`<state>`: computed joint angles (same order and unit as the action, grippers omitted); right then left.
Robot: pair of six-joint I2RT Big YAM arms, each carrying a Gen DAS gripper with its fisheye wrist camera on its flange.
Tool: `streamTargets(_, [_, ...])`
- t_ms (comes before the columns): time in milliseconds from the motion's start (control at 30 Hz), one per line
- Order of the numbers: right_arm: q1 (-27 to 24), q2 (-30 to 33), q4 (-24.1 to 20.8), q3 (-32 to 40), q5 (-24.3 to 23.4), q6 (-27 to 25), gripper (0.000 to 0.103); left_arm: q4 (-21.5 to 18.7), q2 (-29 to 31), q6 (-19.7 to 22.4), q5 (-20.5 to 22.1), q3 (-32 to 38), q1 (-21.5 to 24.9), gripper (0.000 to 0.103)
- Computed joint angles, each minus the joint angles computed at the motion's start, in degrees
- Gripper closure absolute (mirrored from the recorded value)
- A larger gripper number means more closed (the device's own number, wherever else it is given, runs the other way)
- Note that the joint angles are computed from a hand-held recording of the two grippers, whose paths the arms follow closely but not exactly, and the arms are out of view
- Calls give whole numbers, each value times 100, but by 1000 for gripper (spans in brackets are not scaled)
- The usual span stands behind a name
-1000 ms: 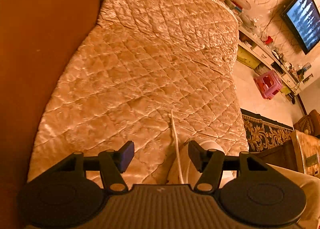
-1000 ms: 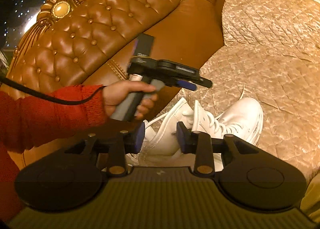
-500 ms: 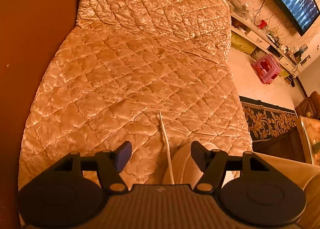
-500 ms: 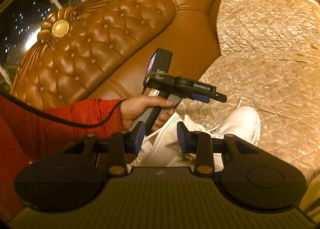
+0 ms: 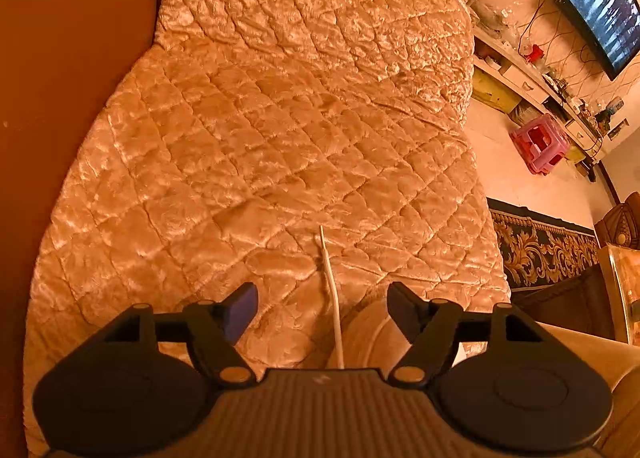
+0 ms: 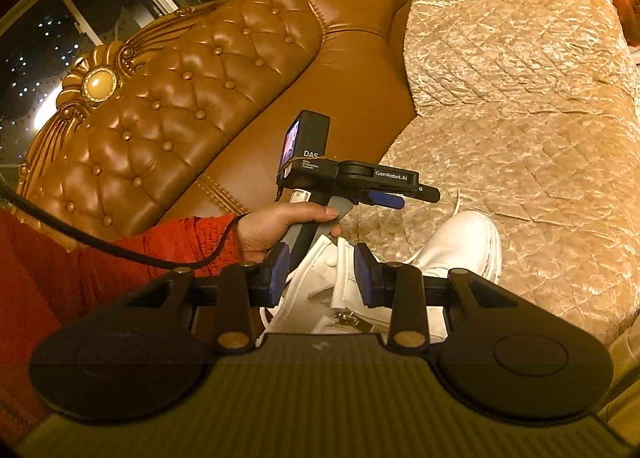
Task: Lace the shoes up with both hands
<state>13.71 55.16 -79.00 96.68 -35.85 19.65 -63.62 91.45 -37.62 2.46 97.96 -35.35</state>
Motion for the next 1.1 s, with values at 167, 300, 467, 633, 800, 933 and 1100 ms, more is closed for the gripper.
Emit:
streamTargets(167, [-28,42,-53,6,74,57,62,-125,255,-29,-54,193,-20,26])
streamTargets(300, [-9,66,-80,-19,118,120,62,-532,667,-308,-386,638,-71,27])
streamTargets(467, [-66,62,-111,-47,166,207,62,-1183,1253,-153,-631,1331,-154,28])
streamTargets(633, [-168,60,-118,-97,168,329,61,-1479,1574,101,-920,1682,-268,21])
streamTargets(800, [-196,87,-163,-91,167,318,61,-1272,1551,381,-1202,1559,-341,24])
streamTargets(933, [-183,100,-194,-56,216,312,61,-1031,1384,599,-1327,1325,-345,60])
streamTargets(1100, [-218,95,-224,-45,237,359,61,-793,1116,761,-1258,998,-265,95])
